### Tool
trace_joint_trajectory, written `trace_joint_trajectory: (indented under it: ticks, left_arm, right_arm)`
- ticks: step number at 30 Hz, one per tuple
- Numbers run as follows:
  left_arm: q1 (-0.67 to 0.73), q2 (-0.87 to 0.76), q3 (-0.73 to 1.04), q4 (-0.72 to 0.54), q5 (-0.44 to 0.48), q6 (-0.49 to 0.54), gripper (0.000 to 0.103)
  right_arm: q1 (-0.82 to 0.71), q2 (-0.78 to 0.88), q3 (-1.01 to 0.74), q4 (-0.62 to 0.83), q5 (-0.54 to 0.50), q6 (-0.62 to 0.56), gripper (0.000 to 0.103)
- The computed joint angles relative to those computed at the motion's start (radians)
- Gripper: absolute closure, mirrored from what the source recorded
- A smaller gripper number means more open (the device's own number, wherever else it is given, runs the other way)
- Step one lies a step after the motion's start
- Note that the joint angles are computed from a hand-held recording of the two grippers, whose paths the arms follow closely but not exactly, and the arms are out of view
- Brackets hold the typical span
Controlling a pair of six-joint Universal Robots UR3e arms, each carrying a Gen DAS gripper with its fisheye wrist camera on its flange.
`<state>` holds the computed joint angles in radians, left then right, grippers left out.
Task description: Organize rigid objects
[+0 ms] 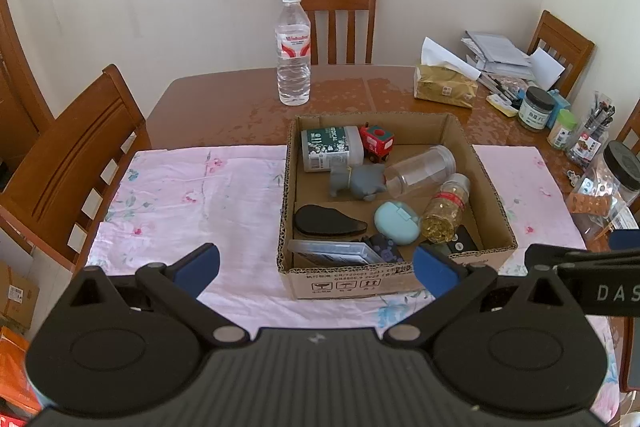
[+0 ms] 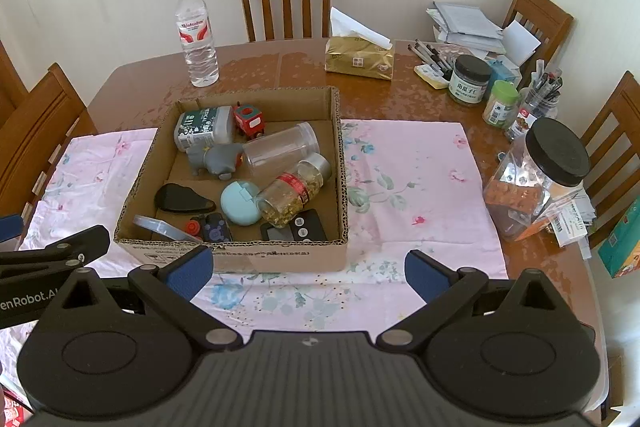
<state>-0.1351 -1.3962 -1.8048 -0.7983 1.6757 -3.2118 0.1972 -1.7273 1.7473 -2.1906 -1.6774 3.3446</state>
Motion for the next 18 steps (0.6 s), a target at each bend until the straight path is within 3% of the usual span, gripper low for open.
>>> trace_joint_trajectory:
  ticks: [18]
  left_arm:
    - [0.0, 0.008, 0.001, -0.011, 0.002, -0.006, 0.001]
  right_arm:
    - [0.003, -0.006, -0.004, 0.001, 0.004, -0.008, 0.0]
